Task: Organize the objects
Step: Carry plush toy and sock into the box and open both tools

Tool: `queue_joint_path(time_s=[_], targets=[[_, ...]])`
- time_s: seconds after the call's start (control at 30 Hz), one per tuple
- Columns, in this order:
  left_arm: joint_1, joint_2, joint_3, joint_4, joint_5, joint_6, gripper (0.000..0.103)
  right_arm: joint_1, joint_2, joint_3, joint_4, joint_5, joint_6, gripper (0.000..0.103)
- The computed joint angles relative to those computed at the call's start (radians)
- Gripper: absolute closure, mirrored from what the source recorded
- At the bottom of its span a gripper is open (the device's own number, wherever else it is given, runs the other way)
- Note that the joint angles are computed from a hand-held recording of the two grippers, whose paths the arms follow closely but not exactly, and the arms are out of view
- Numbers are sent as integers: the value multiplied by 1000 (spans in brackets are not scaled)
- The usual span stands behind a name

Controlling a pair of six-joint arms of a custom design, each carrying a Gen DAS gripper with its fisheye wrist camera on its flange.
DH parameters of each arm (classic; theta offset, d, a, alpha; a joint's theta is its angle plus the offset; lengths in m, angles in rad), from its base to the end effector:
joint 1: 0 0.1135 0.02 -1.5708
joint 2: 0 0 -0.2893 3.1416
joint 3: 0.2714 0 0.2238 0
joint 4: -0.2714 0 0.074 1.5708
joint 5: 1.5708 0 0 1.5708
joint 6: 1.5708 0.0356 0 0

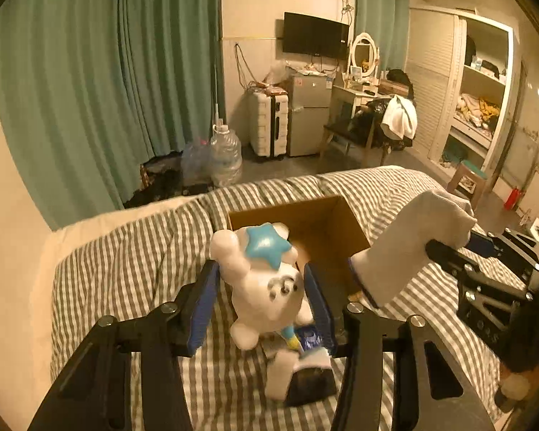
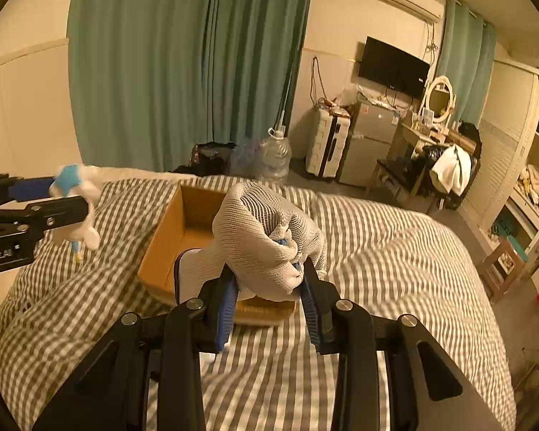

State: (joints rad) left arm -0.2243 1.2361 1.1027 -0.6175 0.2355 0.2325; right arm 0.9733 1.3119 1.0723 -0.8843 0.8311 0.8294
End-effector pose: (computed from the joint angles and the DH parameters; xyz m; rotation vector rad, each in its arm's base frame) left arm 0.2185 -0.0584 0.3434 0.6382 2.2213 -0.2689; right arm 0.1410 0.1605 0.3119 0.0625 2.2317 -0.2124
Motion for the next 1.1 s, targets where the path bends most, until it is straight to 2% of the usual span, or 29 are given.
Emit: queue_joint_path(time_s=[0.27,0.3,0.53,0.73,0.8,0.83,0.87,0.97,1.03,1.1], targets=[[-92,252,64,139,-58,-59,56,-203,77,-14,250,-138,-262,70],[-99,285,70,157,-60,-68,64,-236,92,-30,295,-170,-290,70],[-147,520,145,267,-67,-95,62,-407,214,-144,553,-327,-430,70],[-163,667,198,317,-47,-100,62,-500,320,-203,727,-440,-476,69],[-166,676,187,336,-59,-101,60,-502,340,-224,762,-456,-483,67],[-165,683,190,336,-57,-101,55,-503,342,-231,774,-463,-484,65],[-163,690,197,326,-51,-100,47,-508,346,-234,787,-474,-485,64],[-156,687,207,295,-28,-102,27,-511,316,-264,813,-503,-474,50],[-153,660,192,292,-33,-111,24,-521,280,-277,817,-512,-479,39],[-147,623,185,273,-33,-112,21,-498,222,-288,788,-493,-467,38]])
